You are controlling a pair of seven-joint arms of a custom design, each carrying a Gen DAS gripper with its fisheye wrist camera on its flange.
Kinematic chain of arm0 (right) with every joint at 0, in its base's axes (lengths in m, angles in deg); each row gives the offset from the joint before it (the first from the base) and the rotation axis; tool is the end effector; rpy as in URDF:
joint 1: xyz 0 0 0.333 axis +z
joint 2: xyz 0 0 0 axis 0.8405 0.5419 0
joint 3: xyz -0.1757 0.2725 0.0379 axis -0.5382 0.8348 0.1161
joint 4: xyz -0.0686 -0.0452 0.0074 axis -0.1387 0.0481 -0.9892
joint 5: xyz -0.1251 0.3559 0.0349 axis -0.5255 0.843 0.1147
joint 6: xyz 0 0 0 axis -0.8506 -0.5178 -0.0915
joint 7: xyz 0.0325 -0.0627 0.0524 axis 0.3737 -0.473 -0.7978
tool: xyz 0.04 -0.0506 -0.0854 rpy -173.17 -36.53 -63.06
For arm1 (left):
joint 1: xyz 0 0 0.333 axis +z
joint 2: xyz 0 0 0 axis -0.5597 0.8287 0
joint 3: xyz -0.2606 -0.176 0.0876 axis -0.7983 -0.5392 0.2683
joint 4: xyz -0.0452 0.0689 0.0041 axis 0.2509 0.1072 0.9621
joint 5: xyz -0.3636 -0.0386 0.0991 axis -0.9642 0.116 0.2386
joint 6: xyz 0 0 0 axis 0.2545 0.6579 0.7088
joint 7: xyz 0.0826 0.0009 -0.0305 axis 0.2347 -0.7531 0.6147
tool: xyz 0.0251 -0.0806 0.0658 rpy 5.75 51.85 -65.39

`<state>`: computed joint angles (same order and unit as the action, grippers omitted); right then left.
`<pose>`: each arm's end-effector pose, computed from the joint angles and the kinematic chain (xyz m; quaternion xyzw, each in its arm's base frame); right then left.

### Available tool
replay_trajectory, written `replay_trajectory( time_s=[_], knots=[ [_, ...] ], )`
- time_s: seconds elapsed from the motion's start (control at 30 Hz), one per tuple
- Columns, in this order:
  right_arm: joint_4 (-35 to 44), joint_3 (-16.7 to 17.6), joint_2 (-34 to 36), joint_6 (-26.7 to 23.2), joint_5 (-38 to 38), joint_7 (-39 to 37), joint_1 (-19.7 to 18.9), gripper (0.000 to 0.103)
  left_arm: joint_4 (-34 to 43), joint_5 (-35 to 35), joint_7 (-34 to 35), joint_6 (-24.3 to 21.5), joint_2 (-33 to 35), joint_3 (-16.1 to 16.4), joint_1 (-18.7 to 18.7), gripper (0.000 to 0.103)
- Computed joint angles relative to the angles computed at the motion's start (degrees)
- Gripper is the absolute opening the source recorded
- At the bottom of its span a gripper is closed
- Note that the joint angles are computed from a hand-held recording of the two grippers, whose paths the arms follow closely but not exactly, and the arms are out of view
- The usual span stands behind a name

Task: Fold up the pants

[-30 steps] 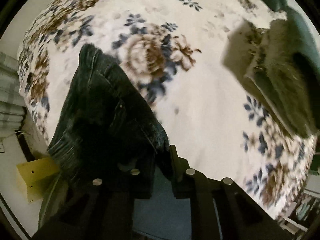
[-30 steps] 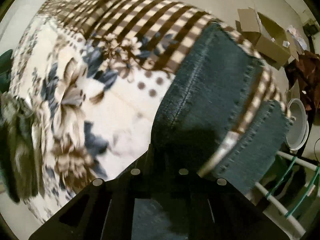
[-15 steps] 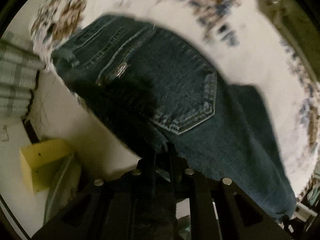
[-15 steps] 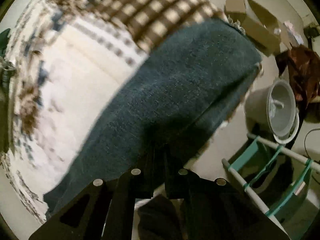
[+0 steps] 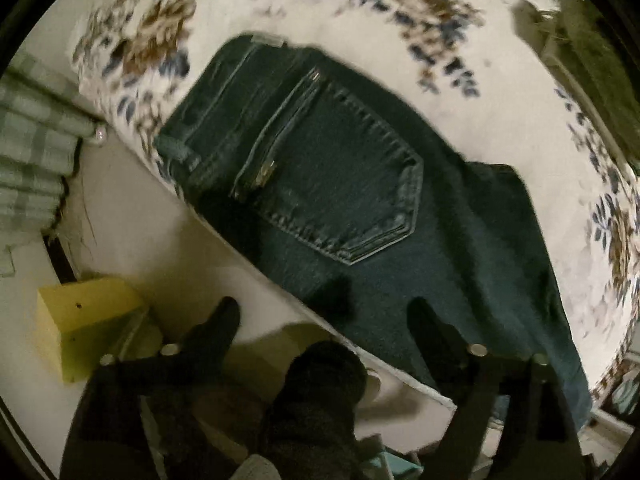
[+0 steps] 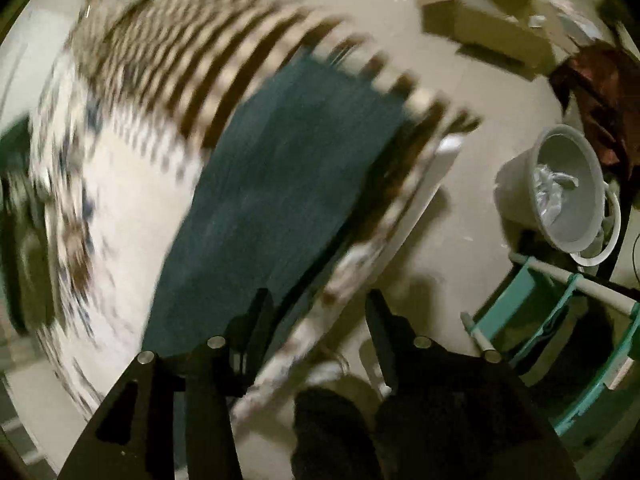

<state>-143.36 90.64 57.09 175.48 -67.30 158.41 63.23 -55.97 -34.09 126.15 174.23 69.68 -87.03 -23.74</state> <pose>0.3971 0.0923 0.4868 -0.2246 0.9660 0.0570 0.1147 0.5109 0.0951 0.6408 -0.8809 0.4725 -0.0146 0.0249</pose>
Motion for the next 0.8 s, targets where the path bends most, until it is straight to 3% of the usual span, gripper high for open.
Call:
replay_trajectory(
  time_s=[0.13,0.27,0.33,0.43,0.5,0.57,0.6,0.7,0.77,0.8],
  knots=[
    [-2.9,-0.9,-2.5,2.5,-3.7,1.9,-4.2,0.051,-0.3,2.0,0.8,0.6,0.7,-1.3,-1.4,0.086],
    [-7.0,-2.1,-1.3,12.6,-2.7,2.6,-6.7,0.049,-3.4,1.5,0.8,1.9,-0.9,-1.7,-2.3,0.086],
    [-7.7,-2.2,0.4,16.5,-1.6,2.7,-7.0,0.006,-4.1,2.4,0.4,1.8,-1.1,-2.3,-3.1,0.086],
    [-3.9,1.3,1.9,13.9,-9.4,5.0,-9.7,0.005,-4.5,2.6,0.6,1.6,-0.9,-2.3,-3.6,0.086],
    [-1.0,3.1,2.1,9.6,-15.5,6.0,-10.6,0.005,-5.0,2.4,1.0,2.0,-1.1,-2.1,-3.6,0.086],
    [0.2,2.3,3.8,6.1,-17.2,4.9,-9.6,0.005,-5.6,2.9,1.1,2.0,-1.0,-1.9,-3.5,0.086],
    [0.0,-0.2,5.8,5.2,-14.1,1.2,-7.7,0.005,-5.9,2.7,1.3,2.2,-1.1,-1.7,-3.4,0.086],
    [1.0,-3.0,8.1,0.9,-10.1,-2.7,-5.9,0.018,-5.9,1.8,1.6,2.1,-0.6,-0.9,-2.5,0.086],
    [3.0,-1.9,7.0,-1.5,-11.4,-1.1,-5.5,0.023,-6.2,1.5,2.2,2.5,-1.0,-0.3,-1.8,0.086],
    [6.0,-0.6,7.3,-4.6,-12.6,-0.4,-4.8,0.030,-6.5,1.3,2.6,2.8,-1.4,-0.1,-1.4,0.086]
  ],
)
